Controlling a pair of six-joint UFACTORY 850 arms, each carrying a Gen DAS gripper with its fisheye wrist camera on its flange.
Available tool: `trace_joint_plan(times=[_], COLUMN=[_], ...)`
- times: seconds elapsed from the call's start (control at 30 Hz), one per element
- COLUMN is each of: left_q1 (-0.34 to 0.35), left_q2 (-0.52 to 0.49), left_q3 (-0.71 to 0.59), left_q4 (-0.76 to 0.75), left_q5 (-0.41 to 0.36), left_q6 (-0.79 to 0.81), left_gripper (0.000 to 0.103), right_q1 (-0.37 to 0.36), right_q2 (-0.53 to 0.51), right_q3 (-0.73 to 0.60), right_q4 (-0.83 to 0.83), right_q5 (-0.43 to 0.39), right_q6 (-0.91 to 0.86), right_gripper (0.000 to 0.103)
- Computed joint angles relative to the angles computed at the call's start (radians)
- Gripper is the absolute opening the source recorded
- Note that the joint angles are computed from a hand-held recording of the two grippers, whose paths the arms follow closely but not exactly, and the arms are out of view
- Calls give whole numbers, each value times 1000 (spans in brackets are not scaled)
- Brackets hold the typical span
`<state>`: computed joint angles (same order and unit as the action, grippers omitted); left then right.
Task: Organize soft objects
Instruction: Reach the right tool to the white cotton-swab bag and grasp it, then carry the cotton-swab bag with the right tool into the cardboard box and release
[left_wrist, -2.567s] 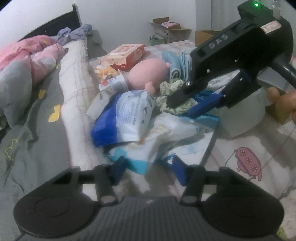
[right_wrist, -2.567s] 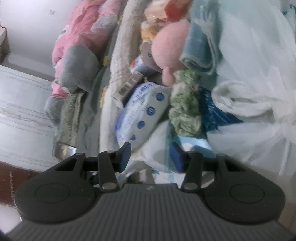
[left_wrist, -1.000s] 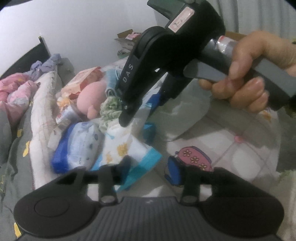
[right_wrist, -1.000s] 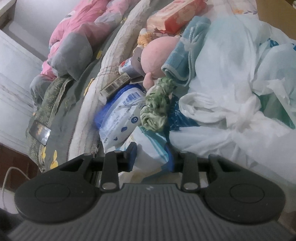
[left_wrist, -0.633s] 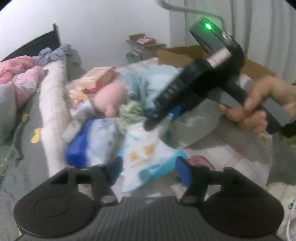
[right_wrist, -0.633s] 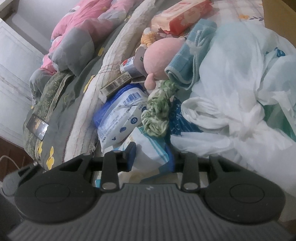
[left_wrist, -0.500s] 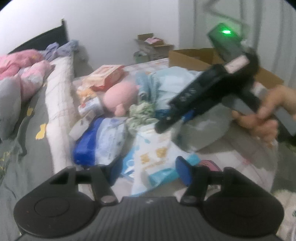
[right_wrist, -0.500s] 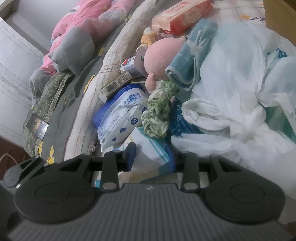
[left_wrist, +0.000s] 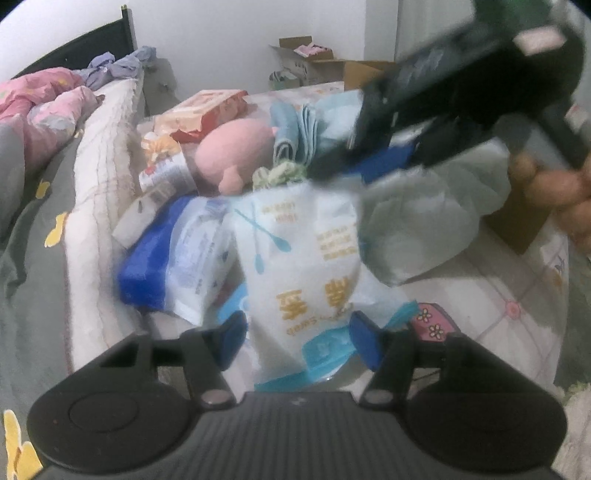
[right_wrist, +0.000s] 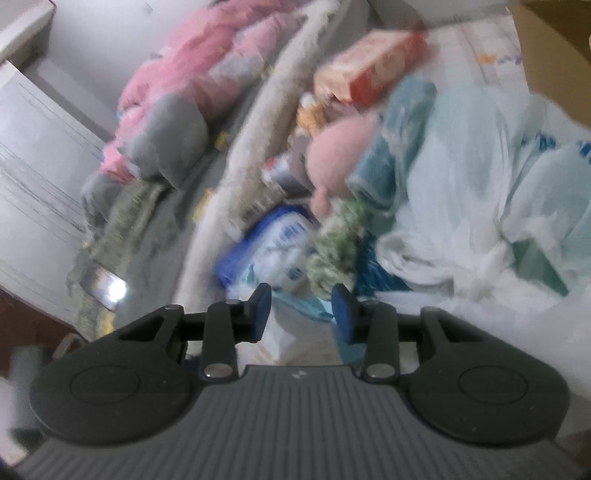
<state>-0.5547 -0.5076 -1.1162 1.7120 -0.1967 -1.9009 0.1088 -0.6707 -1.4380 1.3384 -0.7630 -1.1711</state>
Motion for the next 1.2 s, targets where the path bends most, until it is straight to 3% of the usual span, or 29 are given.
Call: trace_joint_plan(times=[0.37,0.5,0.57,0.63,0.7,0.8,1.07,1.2], left_q1=[4,3,2,1,1,3,4,17], left_q2=[-16,-20,-24,-26,-25,-27,-23,2], left_q3=[-8,-12,-16,-17,-17,-21,-25,-13], left_q4=[-22,-13,-22,0,6,-50,-149,-181], left_q5=[20,17,16,14,8,14,22,48], left_q6=[-1,-8,3,-16,-17,39,139,167], left_gripper=[58,58,59,61,61,61,61,63], right_q1=[-15,6,22,19,11,0,-36,-42], right_q2=[30,-12,-44,-70,-84,-78,-16,-14], right_q3=[42,22,9,1,-12,-12,55,72], right_q4=[21,-26,-60,-33,-26,-34,-19,-5], right_q5=[-188,-167,-111,-115,-139,-160,-152,-143], right_q6=[18,70,100,98,118,152,125,131], right_gripper=[34,33,28,16,16,20,22,35])
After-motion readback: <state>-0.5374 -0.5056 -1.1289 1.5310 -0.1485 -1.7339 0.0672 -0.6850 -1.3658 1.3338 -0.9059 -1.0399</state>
